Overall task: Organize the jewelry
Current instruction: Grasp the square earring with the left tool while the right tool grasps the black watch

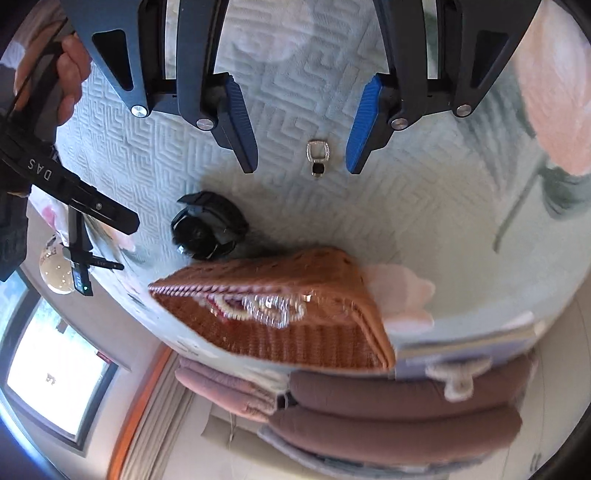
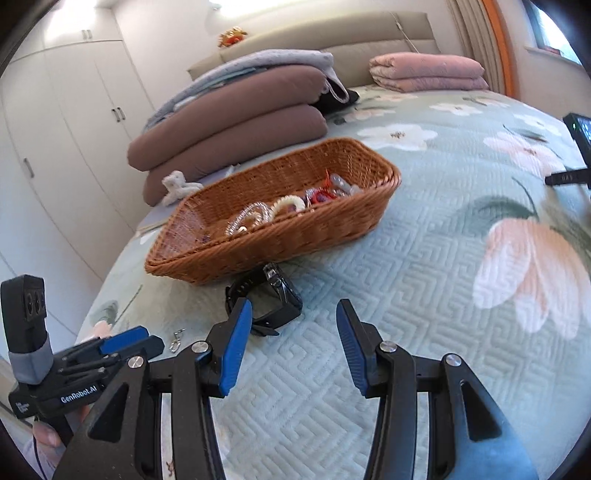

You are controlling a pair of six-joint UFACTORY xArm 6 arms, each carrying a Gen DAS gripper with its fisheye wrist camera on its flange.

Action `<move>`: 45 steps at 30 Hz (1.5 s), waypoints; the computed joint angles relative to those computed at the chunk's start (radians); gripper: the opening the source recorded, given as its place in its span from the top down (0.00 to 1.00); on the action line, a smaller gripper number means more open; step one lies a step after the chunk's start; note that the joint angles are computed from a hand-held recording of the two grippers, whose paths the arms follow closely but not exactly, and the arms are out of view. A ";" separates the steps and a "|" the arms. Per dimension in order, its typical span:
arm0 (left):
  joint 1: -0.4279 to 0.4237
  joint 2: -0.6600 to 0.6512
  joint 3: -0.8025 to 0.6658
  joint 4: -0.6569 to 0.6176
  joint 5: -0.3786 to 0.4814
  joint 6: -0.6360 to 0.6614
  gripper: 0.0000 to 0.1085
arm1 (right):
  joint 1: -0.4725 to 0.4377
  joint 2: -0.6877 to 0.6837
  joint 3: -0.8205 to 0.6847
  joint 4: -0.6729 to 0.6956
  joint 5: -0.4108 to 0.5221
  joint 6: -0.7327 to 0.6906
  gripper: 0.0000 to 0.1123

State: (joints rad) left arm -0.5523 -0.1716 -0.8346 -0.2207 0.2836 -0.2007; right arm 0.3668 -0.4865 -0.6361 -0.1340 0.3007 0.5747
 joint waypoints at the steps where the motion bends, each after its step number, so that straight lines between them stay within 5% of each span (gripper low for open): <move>1: -0.002 0.015 -0.004 -0.046 -0.004 0.040 0.53 | 0.001 0.015 -0.007 -0.013 0.003 0.032 0.55; 9: 0.000 0.031 -0.004 -0.144 -0.007 0.112 0.53 | 0.020 0.105 -0.049 -0.126 0.006 0.316 0.56; 21: 0.008 0.101 -0.087 0.106 0.049 -0.058 0.74 | 0.069 0.226 -0.174 -0.371 0.097 0.582 0.58; 25: 0.008 0.116 -0.105 0.173 0.055 -0.102 0.84 | 0.061 0.233 -0.172 -0.352 0.094 0.574 0.66; 28: 0.011 0.112 -0.095 0.187 0.044 -0.114 0.87 | 0.051 0.223 -0.159 -0.343 0.090 0.580 0.78; 34: 0.010 0.107 -0.088 0.244 0.036 -0.158 0.89 | 0.035 0.190 -0.123 -0.262 0.066 0.485 0.86; 45: 0.004 0.098 -0.068 0.231 0.016 -0.148 0.89 | 0.011 0.101 -0.068 -0.149 0.074 0.140 0.91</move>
